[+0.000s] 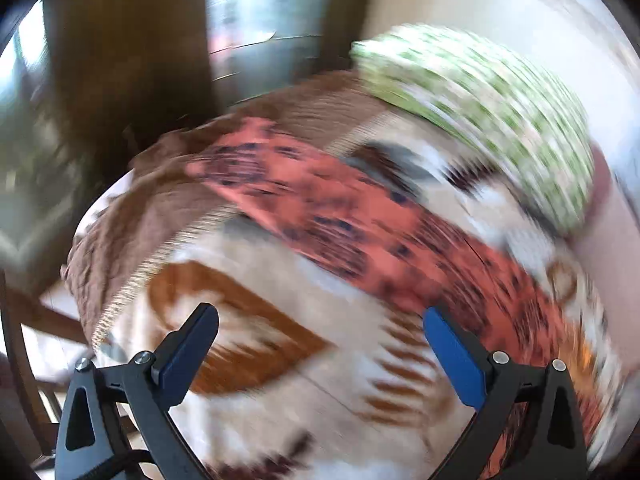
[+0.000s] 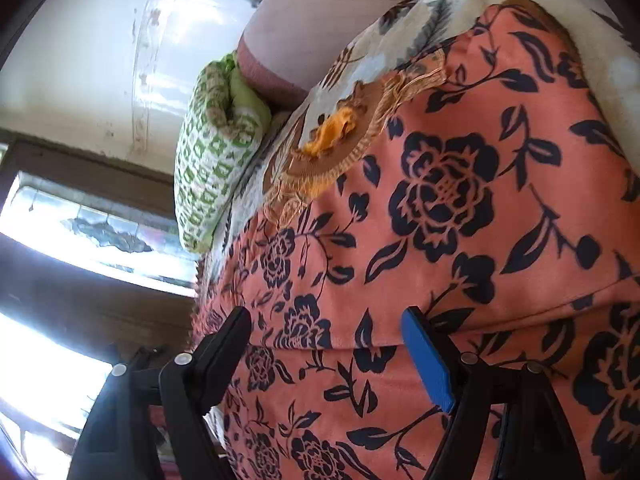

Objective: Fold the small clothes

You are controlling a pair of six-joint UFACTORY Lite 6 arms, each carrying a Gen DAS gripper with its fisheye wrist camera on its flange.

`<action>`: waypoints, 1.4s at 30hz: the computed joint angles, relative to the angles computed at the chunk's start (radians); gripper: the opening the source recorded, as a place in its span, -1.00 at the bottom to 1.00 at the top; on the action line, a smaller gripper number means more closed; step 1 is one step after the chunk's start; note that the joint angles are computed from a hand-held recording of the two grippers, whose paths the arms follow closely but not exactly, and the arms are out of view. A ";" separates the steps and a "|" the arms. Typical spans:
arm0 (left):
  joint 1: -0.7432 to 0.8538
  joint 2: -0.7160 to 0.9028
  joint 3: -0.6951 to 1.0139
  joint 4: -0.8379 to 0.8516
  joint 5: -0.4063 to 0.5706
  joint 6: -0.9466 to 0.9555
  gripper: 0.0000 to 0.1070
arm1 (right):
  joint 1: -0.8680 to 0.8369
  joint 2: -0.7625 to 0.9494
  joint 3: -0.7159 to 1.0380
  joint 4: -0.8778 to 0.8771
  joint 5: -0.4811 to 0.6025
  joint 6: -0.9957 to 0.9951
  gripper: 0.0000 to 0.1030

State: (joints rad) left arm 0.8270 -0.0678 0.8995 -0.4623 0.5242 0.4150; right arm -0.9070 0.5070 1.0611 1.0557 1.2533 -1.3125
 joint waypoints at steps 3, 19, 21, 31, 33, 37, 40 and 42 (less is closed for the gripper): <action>0.189 0.195 0.140 -0.244 0.074 0.208 0.91 | 0.015 -0.030 -0.028 0.003 -0.023 -0.032 0.55; 0.210 0.618 0.420 -0.635 0.252 0.396 0.08 | 0.086 -0.048 -0.052 0.016 -0.097 -0.111 0.55; 0.202 0.652 0.447 -0.639 0.229 0.369 0.05 | 0.096 -0.053 -0.055 0.020 -0.105 -0.113 0.55; 0.148 0.721 0.500 -0.764 0.108 0.394 -0.79 | 0.113 -0.060 -0.067 0.050 -0.135 -0.151 0.55; 0.133 0.709 0.488 -0.776 0.094 0.423 -0.93 | 0.113 -0.073 -0.077 0.064 -0.149 -0.166 0.55; 0.086 0.590 0.402 -0.821 0.051 0.539 -0.92 | 0.104 -0.087 -0.080 0.080 -0.165 -0.173 0.54; -0.001 0.448 0.328 -0.770 0.019 0.558 -0.92 | 0.091 -0.081 -0.065 0.084 -0.160 -0.168 0.54; -0.067 0.353 0.275 -0.730 0.004 0.551 -0.92 | 0.078 -0.083 -0.056 0.087 -0.149 -0.161 0.54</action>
